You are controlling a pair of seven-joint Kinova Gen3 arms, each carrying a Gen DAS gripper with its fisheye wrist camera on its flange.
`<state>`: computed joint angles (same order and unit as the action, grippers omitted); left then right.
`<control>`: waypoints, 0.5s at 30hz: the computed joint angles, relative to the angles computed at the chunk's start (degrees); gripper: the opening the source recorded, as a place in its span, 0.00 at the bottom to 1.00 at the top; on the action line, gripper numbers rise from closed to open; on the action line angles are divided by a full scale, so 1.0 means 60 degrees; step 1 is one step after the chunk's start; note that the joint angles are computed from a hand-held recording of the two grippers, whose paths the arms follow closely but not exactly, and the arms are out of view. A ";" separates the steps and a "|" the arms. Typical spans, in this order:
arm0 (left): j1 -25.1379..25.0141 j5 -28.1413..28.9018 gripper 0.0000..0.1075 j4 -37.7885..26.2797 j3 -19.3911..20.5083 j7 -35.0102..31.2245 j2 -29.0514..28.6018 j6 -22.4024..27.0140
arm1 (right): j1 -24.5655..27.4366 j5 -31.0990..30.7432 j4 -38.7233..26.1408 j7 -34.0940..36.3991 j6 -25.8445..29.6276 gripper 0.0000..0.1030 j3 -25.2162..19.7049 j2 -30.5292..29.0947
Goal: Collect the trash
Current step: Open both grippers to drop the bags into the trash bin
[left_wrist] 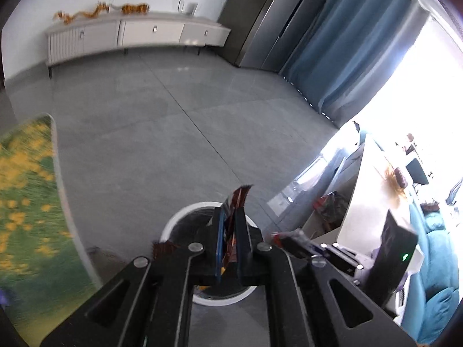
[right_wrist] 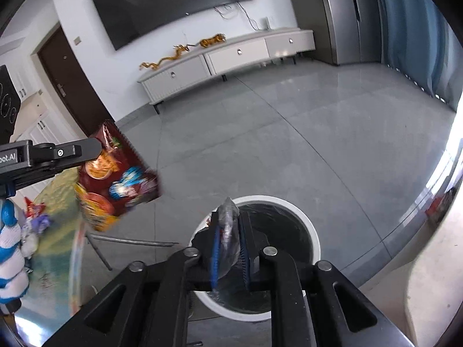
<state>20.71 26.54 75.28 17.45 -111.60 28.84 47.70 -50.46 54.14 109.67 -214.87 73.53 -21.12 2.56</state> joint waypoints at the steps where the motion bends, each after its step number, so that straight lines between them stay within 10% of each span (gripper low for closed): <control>1: 0.0044 0.0019 0.07 -0.0143 0.0009 0.0065 0.0200 0.0086 | 0.0077 -0.0012 0.0176 -0.0077 -0.0203 0.20 0.0060 -0.0032; 15: -0.0415 0.0510 0.20 0.0799 0.0226 -0.0629 -0.0425 -0.0482 | 0.0052 -0.0133 0.0013 -0.0260 0.0119 0.47 0.0012 0.0019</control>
